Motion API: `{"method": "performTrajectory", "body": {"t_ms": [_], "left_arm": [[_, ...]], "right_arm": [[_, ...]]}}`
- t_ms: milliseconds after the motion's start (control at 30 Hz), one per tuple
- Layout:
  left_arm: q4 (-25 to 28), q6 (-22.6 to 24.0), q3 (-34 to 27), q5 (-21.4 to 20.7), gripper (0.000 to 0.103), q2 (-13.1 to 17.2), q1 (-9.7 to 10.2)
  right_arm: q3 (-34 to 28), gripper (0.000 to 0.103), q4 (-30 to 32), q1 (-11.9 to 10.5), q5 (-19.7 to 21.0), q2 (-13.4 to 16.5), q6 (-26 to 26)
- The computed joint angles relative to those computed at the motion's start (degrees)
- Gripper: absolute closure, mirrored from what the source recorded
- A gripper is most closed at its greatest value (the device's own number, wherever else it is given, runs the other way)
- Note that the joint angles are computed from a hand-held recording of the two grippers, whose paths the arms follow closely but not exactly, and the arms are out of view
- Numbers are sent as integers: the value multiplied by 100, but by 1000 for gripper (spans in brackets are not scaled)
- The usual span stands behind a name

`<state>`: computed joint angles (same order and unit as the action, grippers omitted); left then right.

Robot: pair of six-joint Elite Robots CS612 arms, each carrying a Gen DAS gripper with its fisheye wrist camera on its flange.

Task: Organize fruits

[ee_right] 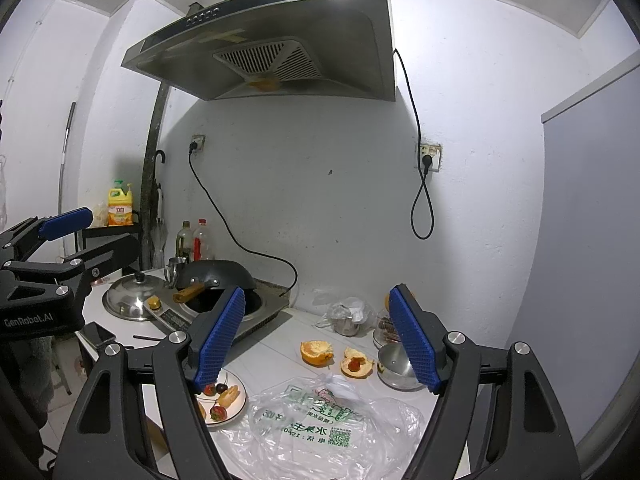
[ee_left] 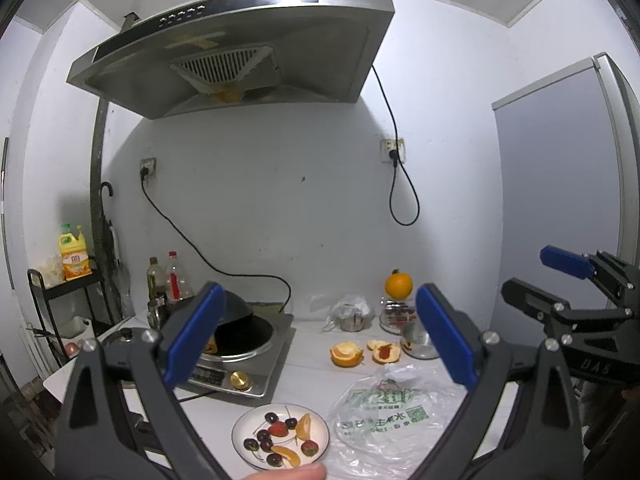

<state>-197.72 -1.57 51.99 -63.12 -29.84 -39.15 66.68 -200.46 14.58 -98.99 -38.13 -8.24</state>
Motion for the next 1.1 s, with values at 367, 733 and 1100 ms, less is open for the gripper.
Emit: {"method": "performTrajectory", "body": {"t_ms": [367, 733, 1100], "left_arm": [[82, -110, 29, 37, 6, -19, 8], [137, -192, 33, 89, 6, -17, 12], [138, -196, 29, 94, 6, -10, 16]], "right_arm": [[14, 26, 59, 5, 0, -21, -6], [-1, 26, 119, 22, -1, -18, -16], [-19, 26, 153, 39, -16, -12, -18]]}}
